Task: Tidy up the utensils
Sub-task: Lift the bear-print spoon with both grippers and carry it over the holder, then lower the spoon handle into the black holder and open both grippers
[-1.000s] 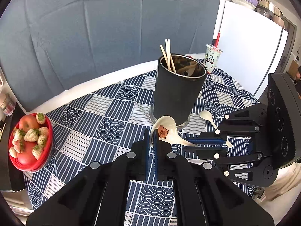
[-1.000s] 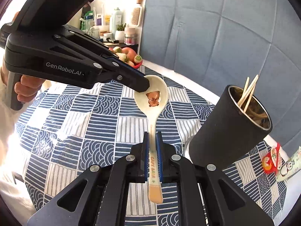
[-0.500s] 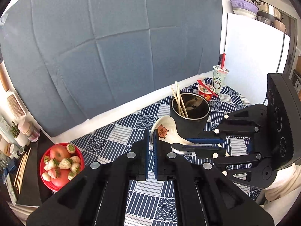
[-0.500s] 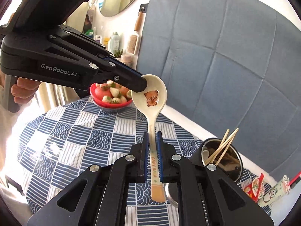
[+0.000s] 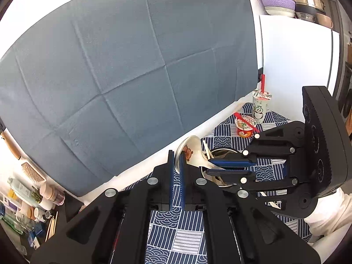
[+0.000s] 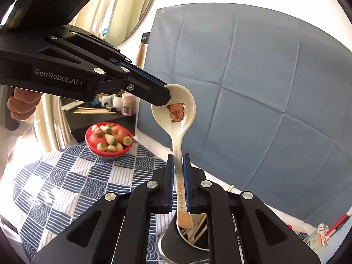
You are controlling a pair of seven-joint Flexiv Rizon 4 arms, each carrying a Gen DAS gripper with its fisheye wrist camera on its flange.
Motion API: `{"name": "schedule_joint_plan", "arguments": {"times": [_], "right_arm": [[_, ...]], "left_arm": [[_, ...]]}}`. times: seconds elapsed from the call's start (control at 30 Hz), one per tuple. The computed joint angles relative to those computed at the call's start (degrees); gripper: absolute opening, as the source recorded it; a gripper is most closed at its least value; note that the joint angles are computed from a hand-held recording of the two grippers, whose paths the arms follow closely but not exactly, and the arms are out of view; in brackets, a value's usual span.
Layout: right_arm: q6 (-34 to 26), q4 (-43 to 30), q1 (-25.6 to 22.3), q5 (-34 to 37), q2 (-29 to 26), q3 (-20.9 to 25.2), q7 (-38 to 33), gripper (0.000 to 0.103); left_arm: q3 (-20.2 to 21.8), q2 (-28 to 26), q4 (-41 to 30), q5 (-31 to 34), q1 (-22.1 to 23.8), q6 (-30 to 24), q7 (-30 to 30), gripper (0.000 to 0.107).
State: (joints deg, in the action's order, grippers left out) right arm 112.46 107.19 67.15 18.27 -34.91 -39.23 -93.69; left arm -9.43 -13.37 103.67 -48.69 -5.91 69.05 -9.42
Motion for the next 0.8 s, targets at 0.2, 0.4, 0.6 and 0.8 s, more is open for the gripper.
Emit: {"name": "schedule_joint_plan", "arguments": {"times": [0.2, 0.4, 0.6, 0.8], "right_arm": [[2.32, -0.59, -5.4, 0.85, -0.91, 4.75, 0.27, 0.008], [0.67, -1.55, -11.02, 0.28, -2.0, 9.86, 1.59, 0.008], [-3.61, -0.94, -8.53, -1.63, -4.51, 5.58, 5.43, 0.008], [-8.59, -0.51, -11.9, -8.23, -3.3, 8.1, 9.74, 0.008]], "left_arm": [[0.14, -3.22, -3.37, 8.04, -1.44, -0.18, -5.32, 0.005], [-0.52, -6.77, -5.65, 14.42, -1.75, -0.86, -9.53, 0.006], [-1.18, -9.34, -6.72, 18.2, -1.09, -2.64, -11.56, 0.006], [-1.84, -11.25, -7.72, 19.39, -0.19, -4.67, -12.12, 0.006]]}}
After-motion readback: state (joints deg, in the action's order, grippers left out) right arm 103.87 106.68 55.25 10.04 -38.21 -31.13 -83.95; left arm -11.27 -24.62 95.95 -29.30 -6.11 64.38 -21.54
